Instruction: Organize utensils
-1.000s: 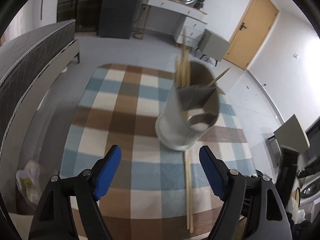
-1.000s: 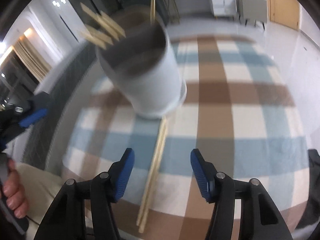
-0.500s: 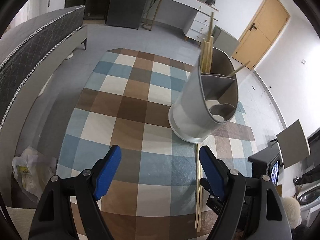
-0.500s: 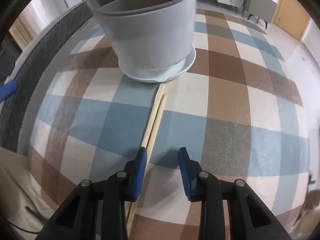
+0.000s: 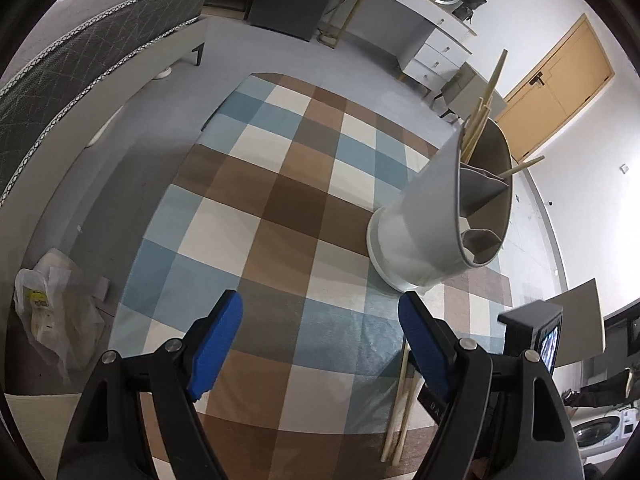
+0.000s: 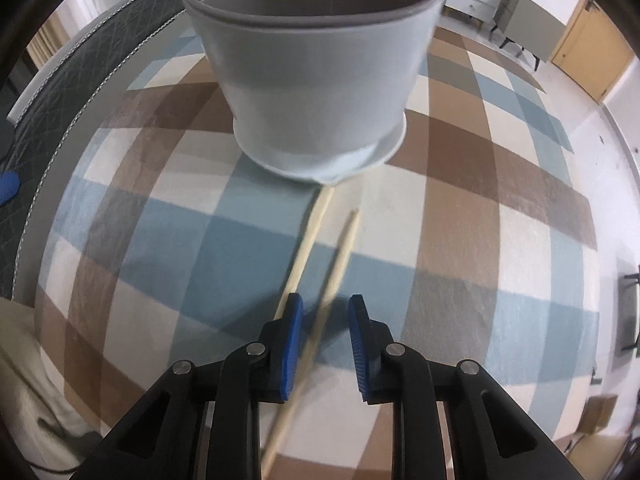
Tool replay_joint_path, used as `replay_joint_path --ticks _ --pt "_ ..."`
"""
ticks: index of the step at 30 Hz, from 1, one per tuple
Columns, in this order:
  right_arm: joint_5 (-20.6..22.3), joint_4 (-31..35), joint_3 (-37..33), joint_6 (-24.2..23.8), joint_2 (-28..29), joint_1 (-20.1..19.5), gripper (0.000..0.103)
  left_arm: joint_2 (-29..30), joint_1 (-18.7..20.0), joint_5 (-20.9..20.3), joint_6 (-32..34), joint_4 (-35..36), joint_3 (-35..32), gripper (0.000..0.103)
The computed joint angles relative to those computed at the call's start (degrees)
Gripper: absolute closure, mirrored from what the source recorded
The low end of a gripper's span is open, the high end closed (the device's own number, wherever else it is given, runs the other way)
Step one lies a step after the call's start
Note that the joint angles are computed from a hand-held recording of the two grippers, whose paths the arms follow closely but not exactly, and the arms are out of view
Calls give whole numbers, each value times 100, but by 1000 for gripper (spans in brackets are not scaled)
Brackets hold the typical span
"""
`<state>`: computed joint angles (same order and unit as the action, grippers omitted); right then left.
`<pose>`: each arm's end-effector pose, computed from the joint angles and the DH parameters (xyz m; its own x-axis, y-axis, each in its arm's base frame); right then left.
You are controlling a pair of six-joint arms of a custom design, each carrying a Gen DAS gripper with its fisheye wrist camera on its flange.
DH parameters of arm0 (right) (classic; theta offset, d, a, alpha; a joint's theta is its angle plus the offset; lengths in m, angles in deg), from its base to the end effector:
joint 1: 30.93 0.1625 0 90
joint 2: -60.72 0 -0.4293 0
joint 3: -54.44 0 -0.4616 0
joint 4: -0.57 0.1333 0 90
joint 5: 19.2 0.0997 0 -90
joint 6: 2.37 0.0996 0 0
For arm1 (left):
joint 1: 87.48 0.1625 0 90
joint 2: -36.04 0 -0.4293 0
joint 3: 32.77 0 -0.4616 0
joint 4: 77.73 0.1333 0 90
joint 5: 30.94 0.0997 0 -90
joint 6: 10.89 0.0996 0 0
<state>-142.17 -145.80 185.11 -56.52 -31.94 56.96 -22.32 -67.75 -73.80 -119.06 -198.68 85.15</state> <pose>0.0619 -0.4673 0.2592 -0.5156 -0.6504 0.5578 -0.6540 0.7194 0.2342 -0.4143 -0.3678 0.0228 -0.8166 -0.5182 -0.2543 -0.1619 0.6285 -0.7607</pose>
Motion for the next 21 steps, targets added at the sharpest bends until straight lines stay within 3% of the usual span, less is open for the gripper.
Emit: replay_joint_path --ticks 3,6,7,10,18,21 --pt "95 -81 -41 24 111 29 79 -39 -12 11 -7 54 33 27" --pt "333 -150 -82 39 128 -52 89 -28 13 -45 66 137 21 27" --pt "408 -177 -113 48 129 -102 97 -18 27 -84 90 157 11 27" --pt "799 252 -288 277 4 -342 99 75 94 -261 497 -170 -1 27" --pt "2591 1328 -948 1097 -504 -1080 99 1152 414 -890 2389 -470 -991 27" --pt "3078 1623 -1143 1343 -584 -1352 99 1527 558 -1057 2526 -358 -1370 27"
